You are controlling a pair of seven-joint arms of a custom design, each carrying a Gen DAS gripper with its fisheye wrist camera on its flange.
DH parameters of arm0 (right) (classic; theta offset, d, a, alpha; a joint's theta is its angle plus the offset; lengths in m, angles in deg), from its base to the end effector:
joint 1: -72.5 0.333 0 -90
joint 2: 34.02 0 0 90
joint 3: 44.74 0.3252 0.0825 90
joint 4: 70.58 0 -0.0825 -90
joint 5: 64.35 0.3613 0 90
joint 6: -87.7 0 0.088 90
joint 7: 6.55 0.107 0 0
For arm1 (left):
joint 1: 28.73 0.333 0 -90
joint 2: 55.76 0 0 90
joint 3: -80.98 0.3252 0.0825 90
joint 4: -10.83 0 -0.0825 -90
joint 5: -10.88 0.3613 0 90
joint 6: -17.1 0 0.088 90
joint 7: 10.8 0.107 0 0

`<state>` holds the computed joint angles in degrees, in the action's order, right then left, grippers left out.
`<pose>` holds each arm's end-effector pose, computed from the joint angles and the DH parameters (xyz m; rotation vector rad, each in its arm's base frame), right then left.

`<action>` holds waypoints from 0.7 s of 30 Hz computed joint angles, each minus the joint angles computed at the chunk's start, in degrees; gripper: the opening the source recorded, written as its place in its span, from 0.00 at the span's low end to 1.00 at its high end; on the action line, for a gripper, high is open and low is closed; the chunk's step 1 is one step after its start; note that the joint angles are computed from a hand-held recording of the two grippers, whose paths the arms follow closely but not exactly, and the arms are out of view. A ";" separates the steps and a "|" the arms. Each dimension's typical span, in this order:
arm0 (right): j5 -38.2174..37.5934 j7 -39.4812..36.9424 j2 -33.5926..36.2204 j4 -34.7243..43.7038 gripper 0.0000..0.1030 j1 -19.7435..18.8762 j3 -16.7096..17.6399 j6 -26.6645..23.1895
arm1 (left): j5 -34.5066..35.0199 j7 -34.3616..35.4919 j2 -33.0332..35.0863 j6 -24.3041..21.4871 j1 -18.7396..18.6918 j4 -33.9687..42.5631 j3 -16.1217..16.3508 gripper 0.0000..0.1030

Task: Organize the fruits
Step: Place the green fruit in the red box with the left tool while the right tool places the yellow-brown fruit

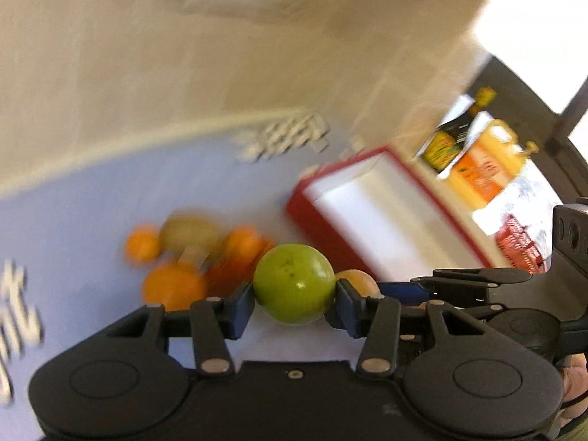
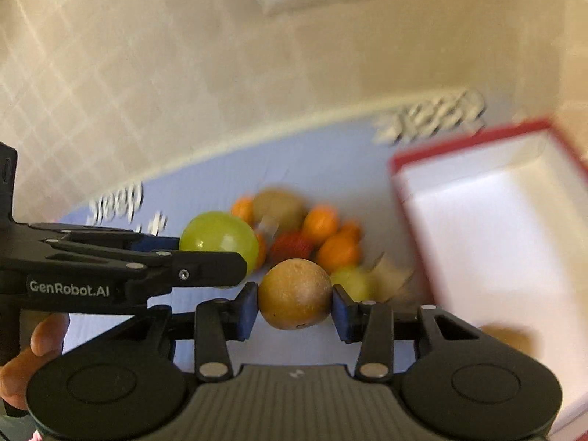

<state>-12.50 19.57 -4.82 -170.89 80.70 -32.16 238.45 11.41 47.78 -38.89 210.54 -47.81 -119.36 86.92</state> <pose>0.6456 0.2038 0.3402 -2.1755 1.0153 -0.0357 0.5611 -0.1353 0.3526 -2.1006 1.5624 -1.0214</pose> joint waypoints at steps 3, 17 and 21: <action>4.98 -3.28 -1.72 0.13 0.43 -2.52 0.60 3.90 | 0.93 2.48 2.66 -1.35 -2.30 7.63 1.72 0.55; -12.30 30.38 9.52 12.53 0.43 -1.50 -12.70 7.63 | 13.20 12.90 32.88 -28.88 10.17 55.18 -17.93 0.56; -17.07 33.31 12.23 15.12 0.43 -2.93 -11.52 5.61 | 10.75 17.05 36.68 -33.52 11.04 59.93 -19.68 0.56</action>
